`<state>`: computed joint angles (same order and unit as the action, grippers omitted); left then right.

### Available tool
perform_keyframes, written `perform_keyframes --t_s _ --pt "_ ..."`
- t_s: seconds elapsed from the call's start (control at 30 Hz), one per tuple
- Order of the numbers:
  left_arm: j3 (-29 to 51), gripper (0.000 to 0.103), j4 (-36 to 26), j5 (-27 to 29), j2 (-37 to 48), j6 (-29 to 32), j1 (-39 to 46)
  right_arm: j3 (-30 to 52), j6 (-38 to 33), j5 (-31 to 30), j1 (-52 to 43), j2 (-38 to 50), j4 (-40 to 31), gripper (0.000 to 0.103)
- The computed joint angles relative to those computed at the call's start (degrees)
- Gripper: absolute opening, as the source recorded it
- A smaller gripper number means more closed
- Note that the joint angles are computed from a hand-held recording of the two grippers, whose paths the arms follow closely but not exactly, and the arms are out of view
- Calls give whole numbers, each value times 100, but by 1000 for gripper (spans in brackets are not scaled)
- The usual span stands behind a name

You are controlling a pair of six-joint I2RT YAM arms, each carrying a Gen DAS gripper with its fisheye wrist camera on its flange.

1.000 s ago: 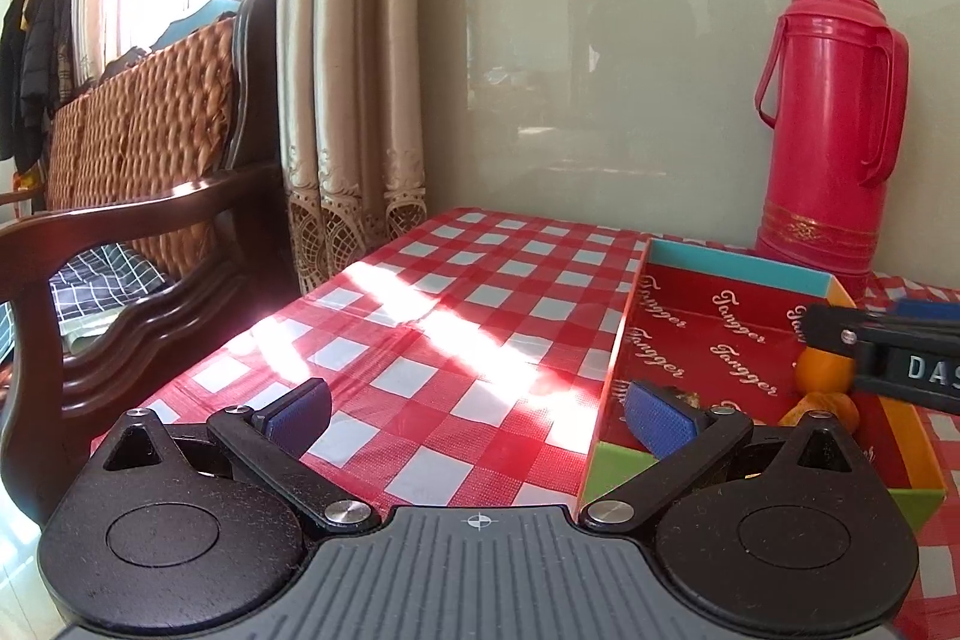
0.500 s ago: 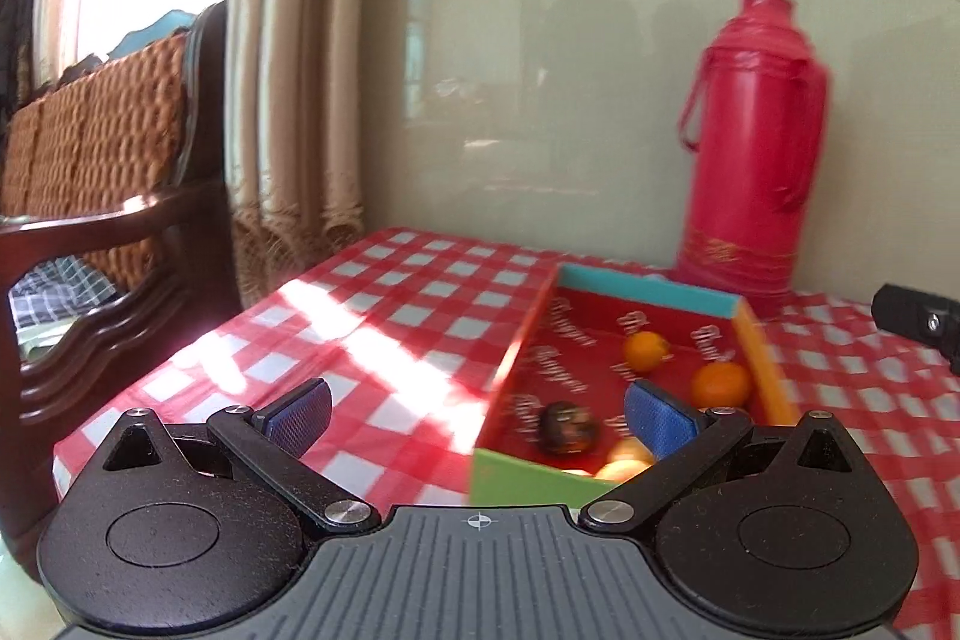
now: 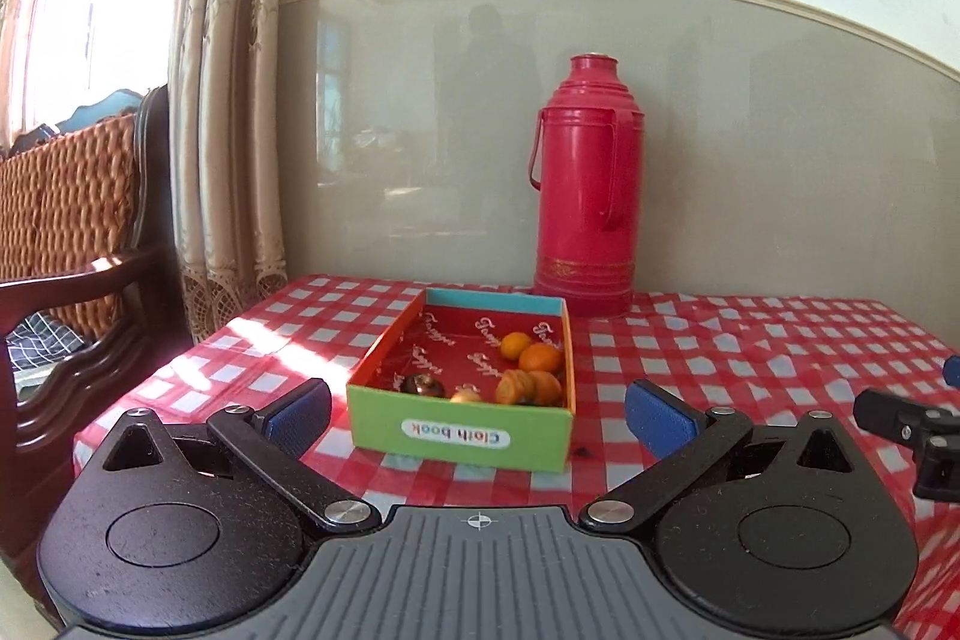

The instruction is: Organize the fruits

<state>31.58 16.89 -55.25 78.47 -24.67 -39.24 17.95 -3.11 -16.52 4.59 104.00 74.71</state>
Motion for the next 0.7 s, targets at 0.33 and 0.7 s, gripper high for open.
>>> perform_keyframes --t_s 0.33,0.7 --pt "-386 103 513 -78 247 -262 66 -52 -80 403 267 689 1048 97" --pt "-464 103 774 -125 306 -189 17 12 -126 546 300 692 888 97"
